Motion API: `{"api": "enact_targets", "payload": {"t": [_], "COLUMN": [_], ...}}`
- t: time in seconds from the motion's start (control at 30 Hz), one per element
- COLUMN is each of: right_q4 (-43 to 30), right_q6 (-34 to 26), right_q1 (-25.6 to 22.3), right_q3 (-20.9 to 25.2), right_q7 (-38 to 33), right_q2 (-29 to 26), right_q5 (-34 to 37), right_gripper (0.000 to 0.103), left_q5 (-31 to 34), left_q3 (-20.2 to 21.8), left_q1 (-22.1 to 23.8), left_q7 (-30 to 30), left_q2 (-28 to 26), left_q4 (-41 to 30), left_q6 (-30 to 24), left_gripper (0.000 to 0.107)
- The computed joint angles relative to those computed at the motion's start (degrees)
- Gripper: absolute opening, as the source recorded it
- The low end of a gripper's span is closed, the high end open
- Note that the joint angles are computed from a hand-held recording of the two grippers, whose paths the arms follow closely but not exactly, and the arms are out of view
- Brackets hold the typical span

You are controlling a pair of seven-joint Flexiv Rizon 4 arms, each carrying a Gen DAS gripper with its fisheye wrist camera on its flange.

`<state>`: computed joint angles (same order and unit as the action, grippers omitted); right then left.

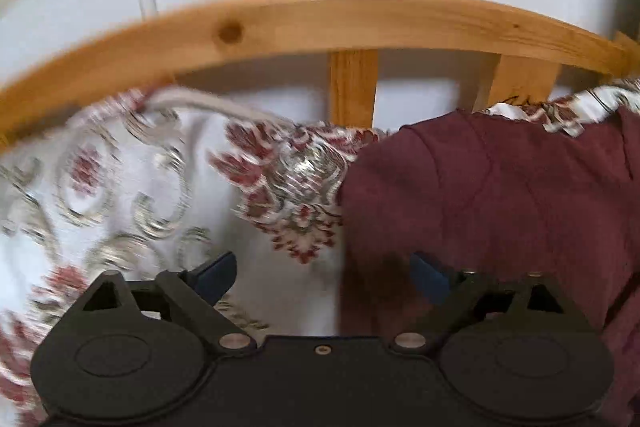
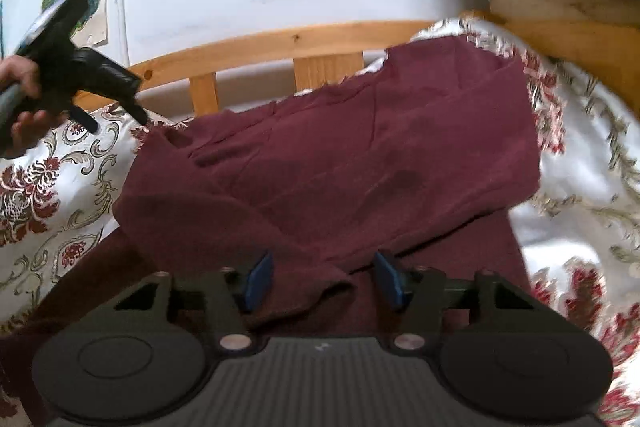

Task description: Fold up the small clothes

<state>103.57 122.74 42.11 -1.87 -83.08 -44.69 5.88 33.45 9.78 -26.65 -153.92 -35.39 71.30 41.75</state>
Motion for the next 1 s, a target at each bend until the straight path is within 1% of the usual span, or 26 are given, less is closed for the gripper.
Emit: {"api": "enact_targets", "payload": {"t": [0.07, 0.1, 0.13, 0.17, 0.2, 0.23, 0.27, 0.3, 0.37, 0.47, 0.5, 0.53, 0.57, 0.6, 0.63, 0.7, 0.8, 0.83, 0.87, 0.9, 0.93, 1.0], "right_q4": [-0.4, -0.7, -0.7, -0.7, -0.8, -0.7, -0.6, -0.6, -0.6, -0.3, -0.2, -0.2, -0.1, -0.1, 0.0, 0.0, 0.2, 0.3, 0.2, 0.3, 0.4, 0.6], "right_q6": [-1.0, -2.0, -2.4, -2.3, -2.3, -2.2, -1.9, -1.5, -0.6, 1.9, 2.3, 2.4, 2.1, 1.9, 1.7, 1.7, 1.9, 1.9, 1.8, 1.7, 1.7, 2.0], "right_q1": [-0.7, -0.2, 0.0, -0.1, -0.3, -0.7, -0.9, -1.1, -1.0, -0.1, -0.2, -0.9, -1.1, -1.2, -1.4, -1.3, -1.6, -1.9, -2.0, -2.1, -2.2, -2.0], "right_q3": [0.5, -0.1, -0.3, -0.2, 0.0, 0.3, 0.6, 0.8, 0.8, -0.1, 0.1, 0.8, 1.0, 1.2, 1.4, 1.3, 1.7, 1.9, 2.0, 2.1, 2.2, 2.0], "right_q7": [0.4, 0.4, 0.4, 0.4, 0.4, 0.5, 0.7, 0.9, 1.2, 0.7, 0.5, 0.6, 0.7, 0.8, 1.0, 0.9, 1.0, 1.1, 1.2, 1.3, 1.4, 1.4], "right_q2": [-0.2, -0.1, -0.1, -0.2, -0.3, -0.3, -0.3, -0.3, -0.3, -0.1, -0.2, -0.2, -0.3, -0.3, -0.3, -0.4, -0.3, -0.3, -0.3, -0.2, -0.1, 0.2], "right_q5": [-1.0, -0.7, -0.8, -1.2, -1.6, -2.1, -2.3, -2.4, -1.9, 0.2, 0.4, -0.2, -0.3, -0.2, -0.4, -0.4, -0.8, -1.0, -1.2, -1.4, -1.5, -1.2], "right_gripper": [0.054, 0.047, 0.039, 0.036, 0.028, 0.019, 0.017, 0.012, 0.008, 0.007, 0.007, 0.007, 0.007, 0.007, 0.007, 0.007, 0.007, 0.007, 0.007, 0.007, 0.007, 0.007], "left_q5": [-3.3, -4.8, -6.2, -7.3, -7.8, -7.5, -6.1, -4.0, 0.5, 3.6, 3.3, 2.1, 1.0, -0.4, -1.2, -2.1, -3.3, -4.2, -5.1, -6.3, -6.5, -4.9], "left_q3": [-0.6, -0.9, -1.4, -1.6, -1.5, -1.1, -0.1, 1.3, 3.6, 4.2, 3.5, 2.6, 1.9, 1.2, 0.8, 0.4, 0.0, -0.3, -0.7, -1.3, -0.7, 1.4], "left_q1": [1.3, 2.0, 2.8, 3.3, 3.5, 3.2, 2.3, 0.8, -1.7, -2.5, -2.0, -1.2, -0.5, 0.1, 0.6, 1.2, 1.7, 2.2, 2.8, 3.6, 3.3, 1.4], "left_q7": [-1.0, -1.7, -2.1, -2.3, -2.6, -2.8, -3.4, -4.1, -5.5, -7.0, -6.3, -4.9, -4.0, -3.3, -2.8, -1.3, 1.7, 2.2, 2.5, 2.7, 1.9, -0.4], "left_q2": [-2.4, -3.2, -3.7, -4.0, -4.2, -4.2, -4.3, -4.4, -4.6, -4.6, -4.5, -4.5, -4.6, -4.6, -4.9, -5.4, -6.3, -6.4, -6.4, -6.4, -6.4, -6.9], "left_q4": [-2.6, -3.2, -3.1, -2.9, -2.8, -2.7, -3.1, -3.8, -5.5, -6.7, -6.6, -7.0, -7.3, -7.5, -7.6, -7.4, -8.0, -7.7, -7.1, -6.4, -6.3, -7.7], "left_q6": [-3.1, -3.6, -2.8, -1.9, -1.2, -0.2, 0.3, 0.1, -0.8, -0.5, -0.1, -1.0, -1.9, -2.6, -2.9, -2.5, -3.6, -3.0, -1.7, 0.2, 1.0, 0.8], "left_gripper": [0.078, 0.070, 0.056, 0.045, 0.021, 0.006, 0.003, 0.000, 0.000, 0.000, 0.000, 0.010, 0.016, 0.032, 0.044, 0.050, 0.049, 0.033, 0.014, 0.005, 0.004, 0.003]}}
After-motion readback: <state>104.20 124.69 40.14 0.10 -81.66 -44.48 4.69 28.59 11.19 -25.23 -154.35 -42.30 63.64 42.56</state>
